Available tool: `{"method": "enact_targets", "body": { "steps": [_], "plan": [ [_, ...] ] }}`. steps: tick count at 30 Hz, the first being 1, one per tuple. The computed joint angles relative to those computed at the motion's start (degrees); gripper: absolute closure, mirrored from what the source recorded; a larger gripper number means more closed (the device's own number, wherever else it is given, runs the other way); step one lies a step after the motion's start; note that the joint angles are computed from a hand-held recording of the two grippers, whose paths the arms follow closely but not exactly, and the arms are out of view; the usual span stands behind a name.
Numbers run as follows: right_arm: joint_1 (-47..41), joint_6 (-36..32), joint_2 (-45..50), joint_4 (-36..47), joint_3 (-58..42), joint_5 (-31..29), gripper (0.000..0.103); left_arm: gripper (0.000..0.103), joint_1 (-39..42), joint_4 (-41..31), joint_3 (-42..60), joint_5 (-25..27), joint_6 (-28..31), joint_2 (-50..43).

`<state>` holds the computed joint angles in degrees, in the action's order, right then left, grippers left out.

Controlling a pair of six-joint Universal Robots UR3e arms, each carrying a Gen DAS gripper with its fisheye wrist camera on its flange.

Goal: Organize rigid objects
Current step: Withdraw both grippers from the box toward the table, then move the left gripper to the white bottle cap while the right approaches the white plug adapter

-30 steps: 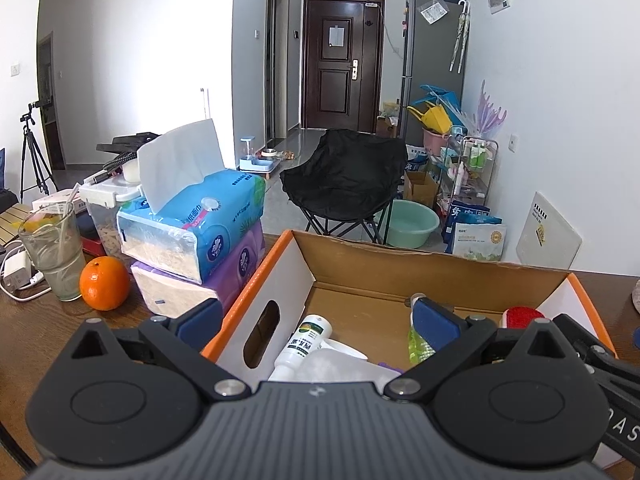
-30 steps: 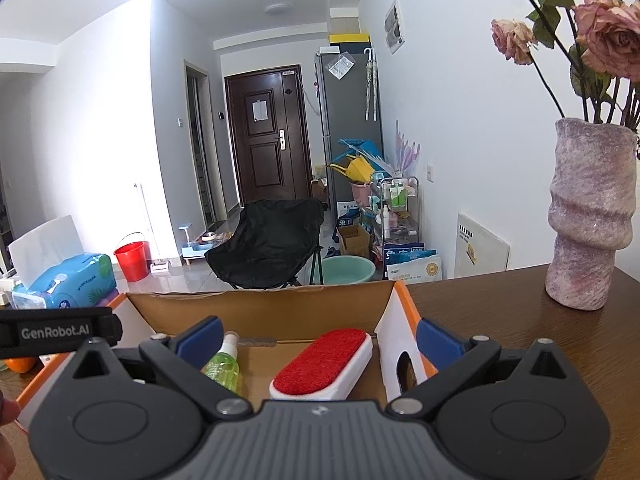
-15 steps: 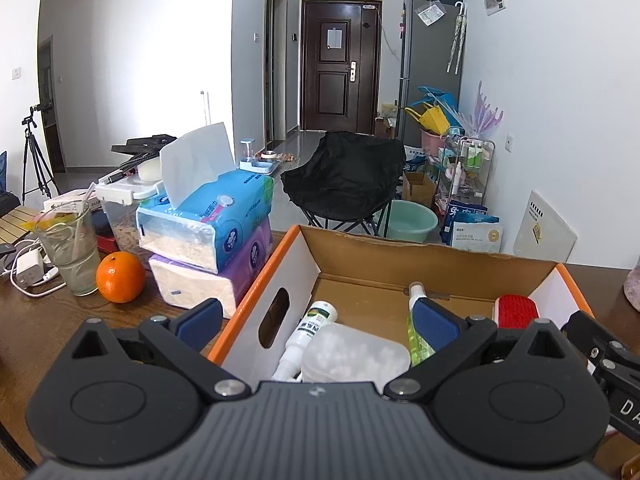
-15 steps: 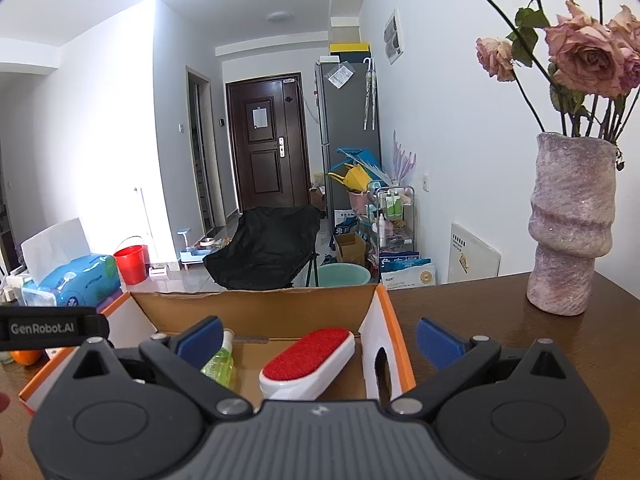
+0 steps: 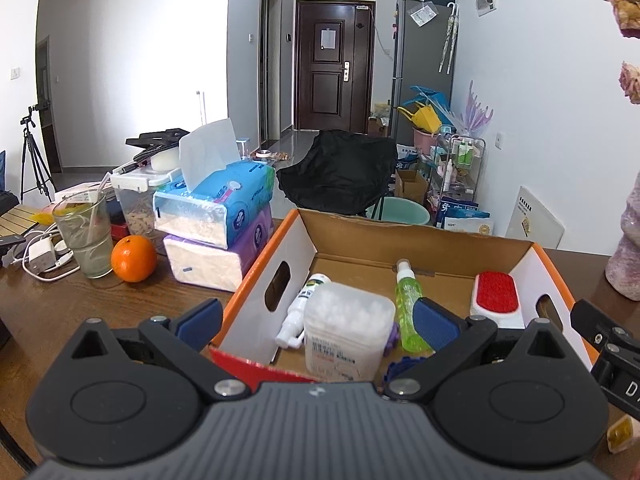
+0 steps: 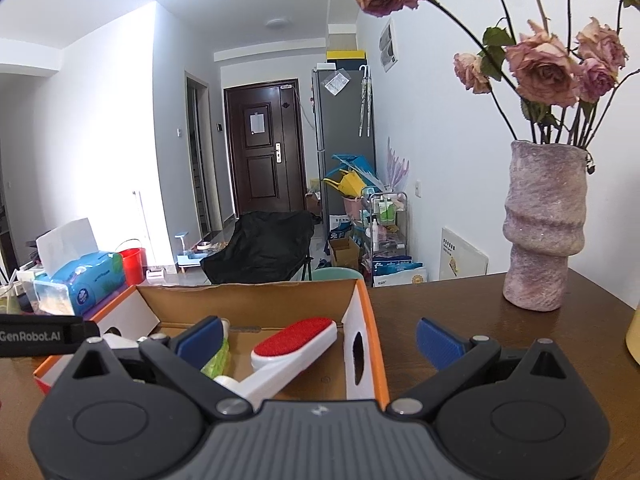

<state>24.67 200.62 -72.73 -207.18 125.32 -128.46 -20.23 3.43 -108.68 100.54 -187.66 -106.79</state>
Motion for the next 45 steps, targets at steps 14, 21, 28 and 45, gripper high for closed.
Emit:
{"method": "enact_targets", "body": {
  "steps": [14,21,28,45],
  "plan": [
    [7.7,4.2,-5.9,1.7,7.4,-7.3,0.000,0.000,-2.1,1.1,-10.7,0.5,-0.6,8.5],
    [10.4,6.2,-7.9,3.3,9.6,-9.8,0.000,0.000,-4.1,0.4,-14.8,1.4,-1.4,12.3],
    [14.2,8.9,-10.0,5.2,12.4,-12.9,0.000,0.000,-6.5,-0.6,-17.4,2.7,-2.5,14.1],
    [20.5,20.0,-18.8,14.6,21.2,-18.9,0.000,0.000,-14.4,-1.0,-21.1,7.3,-6.0,13.9]
  ]
}}
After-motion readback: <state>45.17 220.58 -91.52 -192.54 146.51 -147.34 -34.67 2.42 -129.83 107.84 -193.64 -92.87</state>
